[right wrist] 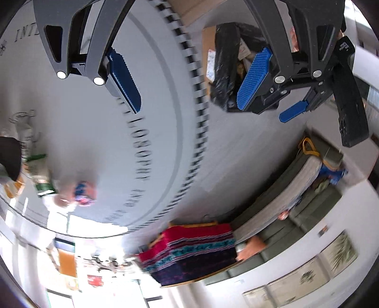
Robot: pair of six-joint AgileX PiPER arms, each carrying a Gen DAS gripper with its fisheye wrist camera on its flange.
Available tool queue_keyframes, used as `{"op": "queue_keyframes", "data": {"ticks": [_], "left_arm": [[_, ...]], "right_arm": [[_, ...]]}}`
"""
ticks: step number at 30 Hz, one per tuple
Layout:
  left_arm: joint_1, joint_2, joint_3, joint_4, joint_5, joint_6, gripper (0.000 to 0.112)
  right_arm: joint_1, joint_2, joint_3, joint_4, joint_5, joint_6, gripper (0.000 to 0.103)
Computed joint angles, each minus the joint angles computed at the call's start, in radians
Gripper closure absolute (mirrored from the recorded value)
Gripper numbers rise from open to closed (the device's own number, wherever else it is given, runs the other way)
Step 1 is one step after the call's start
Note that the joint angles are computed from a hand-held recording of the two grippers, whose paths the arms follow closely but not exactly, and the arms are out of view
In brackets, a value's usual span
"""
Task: Collect trash
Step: 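Move the right tool back to the table and grasp the green snack packet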
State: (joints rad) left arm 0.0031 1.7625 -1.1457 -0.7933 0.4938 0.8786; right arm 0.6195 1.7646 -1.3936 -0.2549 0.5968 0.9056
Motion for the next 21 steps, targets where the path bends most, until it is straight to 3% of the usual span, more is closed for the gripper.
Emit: {"op": "queue_keyframes", "data": {"ticks": [6, 11, 15, 18, 21], "left_arm": [[-0.169, 0.094, -0.149, 0.159, 0.004, -0.163, 0.016], [-0.252, 0.21, -0.318, 0.235, 0.067, -0.271, 0.016], [-0.276, 0.331, -0.496, 0.242, 0.153, -0.339, 0.016], [-0.28, 0.431, -0.648, 0.21, 0.258, -0.368, 0.016], [-0.306, 0.526, -0.809, 0.271, 0.327, -0.431, 0.016]], "right_arm": [[-0.139, -0.058, 0.081, -0.009, -0.007, -0.037, 0.019], [-0.299, -0.053, 0.086, 0.04, -0.004, -0.143, 0.019], [-0.39, 0.006, 0.019, 0.044, 0.031, -0.215, 0.019], [-0.425, 0.083, -0.075, 0.0, 0.085, -0.241, 0.019], [-0.443, 0.16, -0.153, -0.051, 0.133, -0.258, 0.019]]}}
